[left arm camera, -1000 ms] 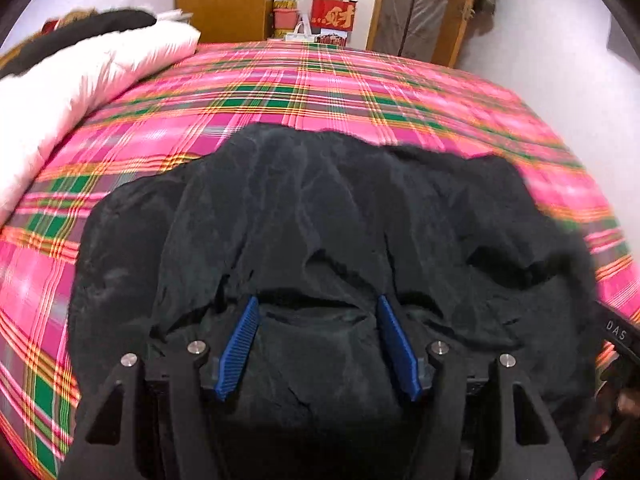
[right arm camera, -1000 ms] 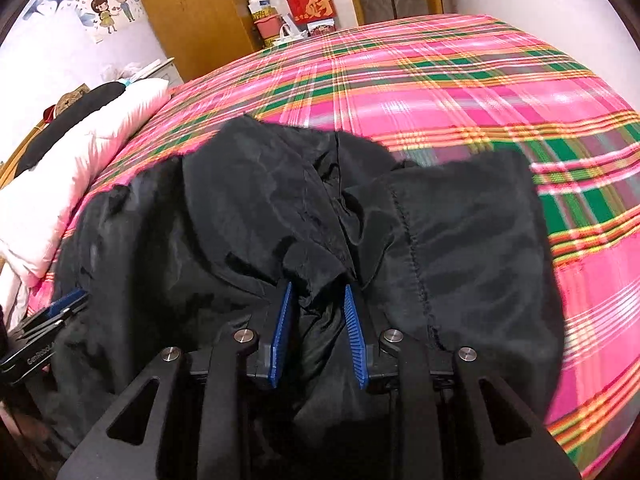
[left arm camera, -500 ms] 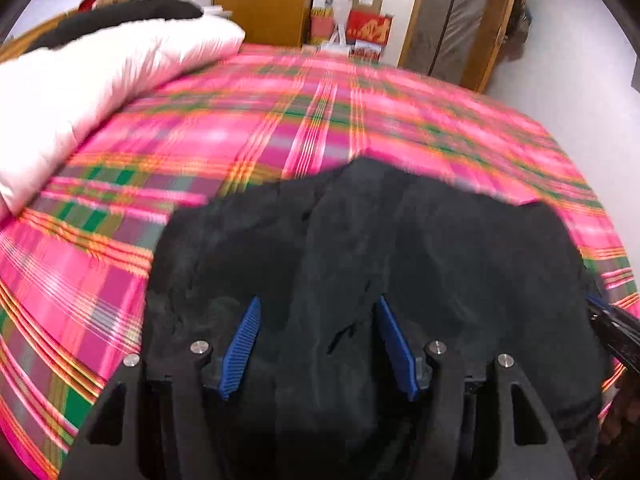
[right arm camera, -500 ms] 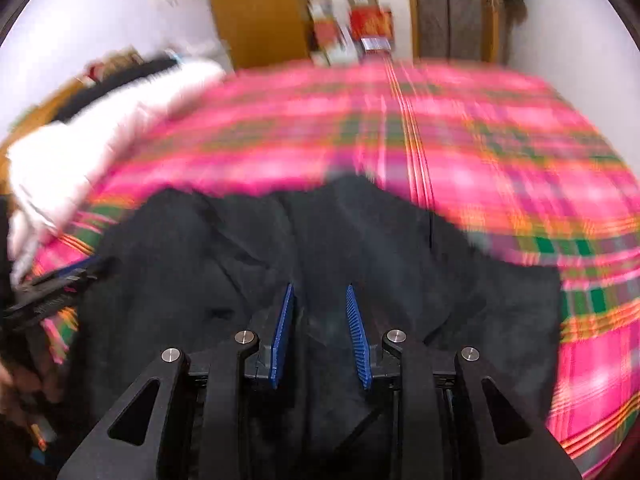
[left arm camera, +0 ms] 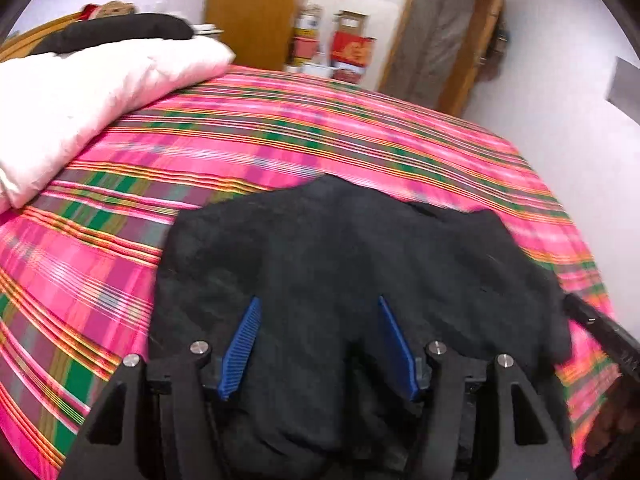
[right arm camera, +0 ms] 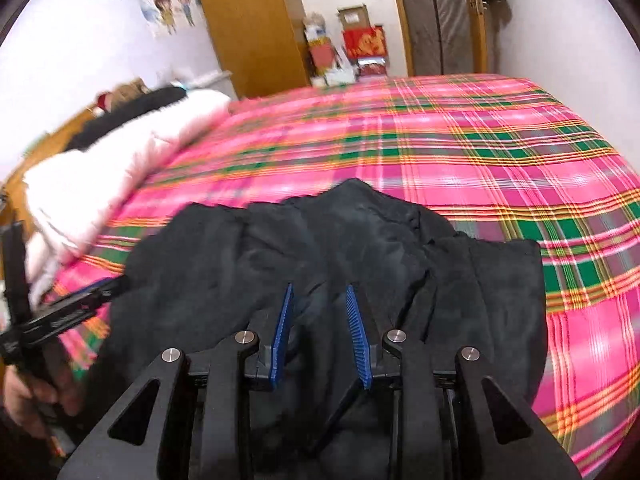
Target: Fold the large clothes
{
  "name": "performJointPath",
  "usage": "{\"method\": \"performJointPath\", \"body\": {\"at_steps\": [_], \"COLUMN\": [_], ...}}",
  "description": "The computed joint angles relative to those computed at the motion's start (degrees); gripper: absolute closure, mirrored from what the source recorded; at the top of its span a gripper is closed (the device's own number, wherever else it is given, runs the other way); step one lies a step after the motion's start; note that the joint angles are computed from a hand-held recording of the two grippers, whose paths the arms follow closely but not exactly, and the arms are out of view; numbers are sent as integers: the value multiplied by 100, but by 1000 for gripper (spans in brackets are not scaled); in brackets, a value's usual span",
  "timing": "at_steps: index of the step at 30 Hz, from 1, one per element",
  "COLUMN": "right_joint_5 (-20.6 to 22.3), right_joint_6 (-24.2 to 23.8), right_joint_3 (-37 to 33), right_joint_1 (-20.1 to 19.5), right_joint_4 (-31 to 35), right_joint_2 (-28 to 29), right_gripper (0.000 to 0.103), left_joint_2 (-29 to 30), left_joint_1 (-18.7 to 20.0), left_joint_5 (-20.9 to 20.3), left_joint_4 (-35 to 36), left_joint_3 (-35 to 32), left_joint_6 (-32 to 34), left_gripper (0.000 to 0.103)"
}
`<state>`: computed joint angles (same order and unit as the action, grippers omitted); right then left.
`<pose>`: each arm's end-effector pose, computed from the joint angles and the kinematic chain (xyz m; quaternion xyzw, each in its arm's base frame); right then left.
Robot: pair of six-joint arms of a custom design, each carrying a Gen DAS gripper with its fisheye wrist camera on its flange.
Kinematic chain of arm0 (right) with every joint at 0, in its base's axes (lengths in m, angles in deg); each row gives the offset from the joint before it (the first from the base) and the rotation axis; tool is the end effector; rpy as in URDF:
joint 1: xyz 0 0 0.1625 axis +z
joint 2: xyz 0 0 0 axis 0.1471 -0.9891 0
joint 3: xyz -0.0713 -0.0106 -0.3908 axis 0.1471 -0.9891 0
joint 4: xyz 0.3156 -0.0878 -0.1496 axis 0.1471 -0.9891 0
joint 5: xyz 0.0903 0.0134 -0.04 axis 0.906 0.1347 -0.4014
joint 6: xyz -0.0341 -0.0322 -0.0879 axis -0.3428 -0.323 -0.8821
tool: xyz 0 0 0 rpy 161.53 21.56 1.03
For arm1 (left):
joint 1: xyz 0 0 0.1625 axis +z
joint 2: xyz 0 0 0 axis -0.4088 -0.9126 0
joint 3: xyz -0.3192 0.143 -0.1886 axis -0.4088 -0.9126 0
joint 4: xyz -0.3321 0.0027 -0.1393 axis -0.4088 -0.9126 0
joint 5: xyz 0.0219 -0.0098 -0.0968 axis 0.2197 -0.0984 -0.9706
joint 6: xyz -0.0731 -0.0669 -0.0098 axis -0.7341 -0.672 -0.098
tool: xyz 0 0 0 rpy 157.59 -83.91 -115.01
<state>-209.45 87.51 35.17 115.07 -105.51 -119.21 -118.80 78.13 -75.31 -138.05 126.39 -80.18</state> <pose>0.3537 -0.4202 0.0987 0.1144 -0.8845 0.3696 0.2606 -0.0791 -0.4417 0.3567 0.1699 0.9056 -0.3163 0.2257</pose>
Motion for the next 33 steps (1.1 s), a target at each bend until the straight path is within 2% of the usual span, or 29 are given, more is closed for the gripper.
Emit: {"method": "performJointPath", "body": {"at_steps": [2, 5, 9, 14, 17, 22, 29, 33], "right_joint_5": [91, 159, 221, 64, -39, -242, -431, -441], "right_joint_6": [264, 732, 686, 990, 1192, 1997, 3552, 4102], "right_joint_3": [151, 163, 166, 313, 613, 1389, 2213, 2497], "right_joint_1": [-13, -234, -383, -135, 107, 599, 1164, 1366], "right_joint_4": [172, 762, 765, 1088, 1045, 1335, 2299, 2510], "right_joint_2": [20, 116, 208, -80, -335, -976, -1729, -2004], "right_gripper": [75, 75, 75, 73, 64, 60, 57, 45], "left_joint_2": [-63, 191, 414, 163, -336, -1481, -3171, -3692], "left_joint_1": [-132, -134, -140, -256, -541, -1053, -1912, -2162], "left_joint_5": [-198, -226, -52, -42, 52, 197, 475, 669], "left_joint_4": [144, 418, 159, 775, 1178, 2333, 4965, 6199], "left_joint_3": [208, 346, 459, 287, 418, 639, 557, 285], "left_joint_6": [28, -155, -118, -388, -599, -1202, -2574, -3151], "left_gripper": [41, 41, 41, 41, 41, 41, 41, 41]}}
